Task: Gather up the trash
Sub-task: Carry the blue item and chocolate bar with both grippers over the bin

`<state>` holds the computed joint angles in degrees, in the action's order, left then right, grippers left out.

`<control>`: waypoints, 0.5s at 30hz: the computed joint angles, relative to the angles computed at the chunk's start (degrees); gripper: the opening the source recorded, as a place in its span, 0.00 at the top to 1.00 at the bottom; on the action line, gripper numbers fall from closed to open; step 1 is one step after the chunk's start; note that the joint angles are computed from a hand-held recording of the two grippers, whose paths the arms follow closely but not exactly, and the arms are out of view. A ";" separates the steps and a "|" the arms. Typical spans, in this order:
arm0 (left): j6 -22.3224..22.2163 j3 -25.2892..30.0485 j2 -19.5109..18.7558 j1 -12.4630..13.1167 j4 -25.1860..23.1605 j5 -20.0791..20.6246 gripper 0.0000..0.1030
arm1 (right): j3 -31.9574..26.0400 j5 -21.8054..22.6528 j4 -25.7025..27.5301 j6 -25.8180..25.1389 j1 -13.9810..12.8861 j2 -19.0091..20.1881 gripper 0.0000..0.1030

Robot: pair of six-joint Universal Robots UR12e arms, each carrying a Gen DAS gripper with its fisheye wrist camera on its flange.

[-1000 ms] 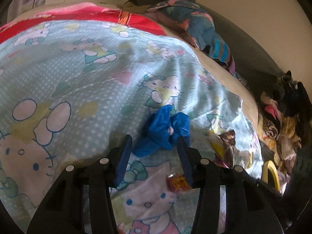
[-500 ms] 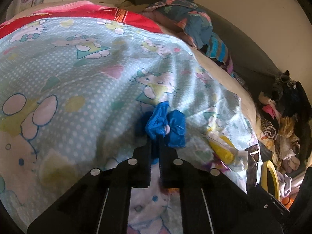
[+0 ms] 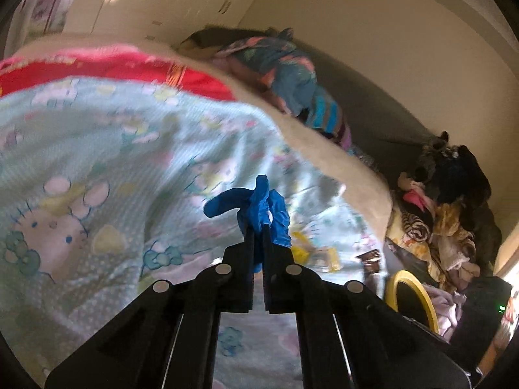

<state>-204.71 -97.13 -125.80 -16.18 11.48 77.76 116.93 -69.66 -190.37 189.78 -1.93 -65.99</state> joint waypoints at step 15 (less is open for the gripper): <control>7.26 0.44 2.34 -3.53 0.69 -2.66 0.96 | 4.28 -1.72 -5.42 4.17 -4.44 -3.09 0.85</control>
<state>-197.45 -96.69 -123.46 -19.71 12.17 75.10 121.21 -71.39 -195.80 193.95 -6.37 -69.08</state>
